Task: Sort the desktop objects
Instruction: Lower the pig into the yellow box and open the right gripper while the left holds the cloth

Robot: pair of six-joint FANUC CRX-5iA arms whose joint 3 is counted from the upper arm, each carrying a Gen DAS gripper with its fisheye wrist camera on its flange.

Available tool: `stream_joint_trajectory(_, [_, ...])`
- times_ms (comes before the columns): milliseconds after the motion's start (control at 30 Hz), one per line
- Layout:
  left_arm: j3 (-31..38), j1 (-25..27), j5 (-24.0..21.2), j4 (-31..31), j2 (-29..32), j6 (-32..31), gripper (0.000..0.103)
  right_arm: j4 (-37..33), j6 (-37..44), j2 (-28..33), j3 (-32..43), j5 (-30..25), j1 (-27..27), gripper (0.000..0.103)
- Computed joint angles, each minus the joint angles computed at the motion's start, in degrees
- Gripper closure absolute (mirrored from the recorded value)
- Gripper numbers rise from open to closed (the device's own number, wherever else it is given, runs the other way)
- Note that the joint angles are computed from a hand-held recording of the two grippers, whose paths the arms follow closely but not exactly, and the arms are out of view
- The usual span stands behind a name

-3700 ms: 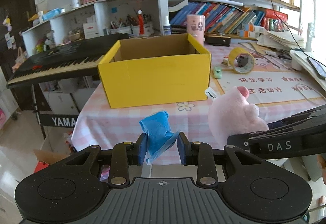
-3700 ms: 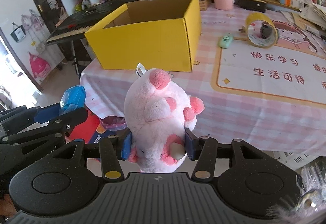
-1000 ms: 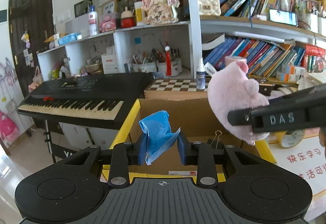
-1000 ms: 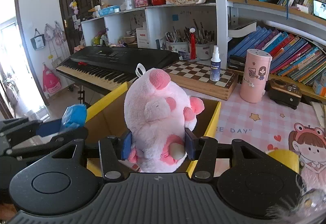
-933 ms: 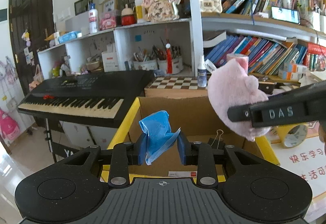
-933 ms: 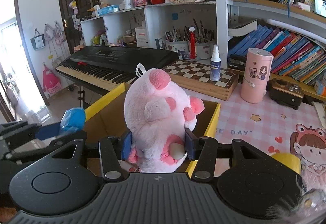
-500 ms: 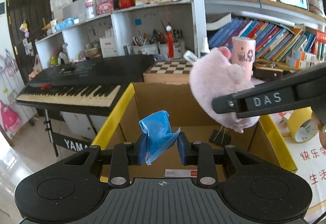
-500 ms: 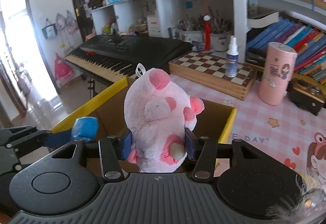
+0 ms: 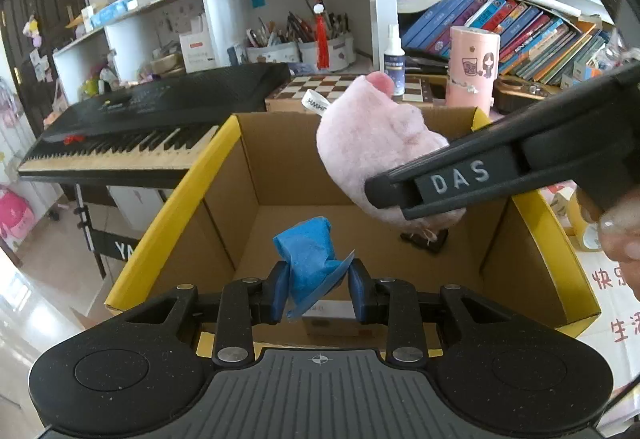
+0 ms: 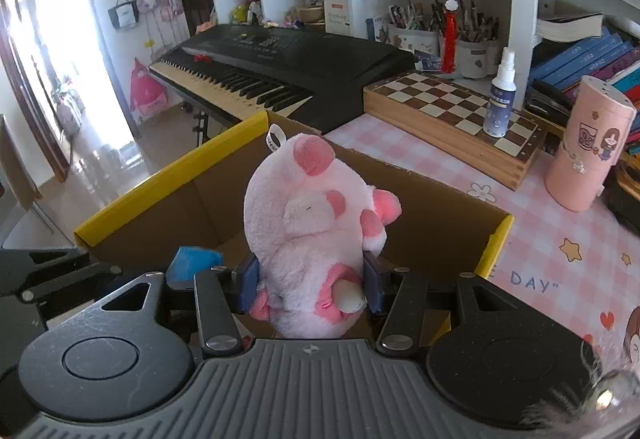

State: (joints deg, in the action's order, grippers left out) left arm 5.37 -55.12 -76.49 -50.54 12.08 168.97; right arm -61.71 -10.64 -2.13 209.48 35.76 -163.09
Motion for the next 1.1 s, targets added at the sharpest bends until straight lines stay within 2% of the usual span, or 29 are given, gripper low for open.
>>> stream_joint_trajectory(233, [0.83,0.01,-0.54,0.25,0.66,-0.24,0.073,7.48,-2.1,-3.51,-5.15,3.97,-0.72,0.055])
stream_joint_trajectory(367, [1.06,0.01,-0.75,0.3,0.93,-0.2,0.073,11.58,-5.61,-5.32,-7.69,4.72,-0.59,0.055])
stream_joint_trajectory(533, [1.43,0.2,-0.99,0.6,1.28,-0.43,0.073,18.79,-11.52,-7.57,-11.87,8.3,-0.83,0.055])
stream_joint_trajectory(633, [1.58,0.19,-1.01,0.63,1.41,-0.43,0.072,19.88,-11.56,-7.78,-12.58,9.03,-0.87,0.054])
stream_joint_trajectory(933, [2.01,-0.72,-2.32,-0.9,1.46,1.78,0.07,16.27,-9.02,-6.72,-10.35,7.14,-0.88,0.047])
stream_joint_trajectory(1000, [2.26,-1.11,-3.0,-1.58,1.43,2.08,0.07,14.43,-7.75,-5.93,-9.11,5.67,-0.75,0.039])
stream_joint_trajectory(1100, [2.28,-1.98,-3.8,-2.99,1.21,3.04,0.069,12.04,-6.87,-5.14,-8.03,5.32,-1.09,0.038])
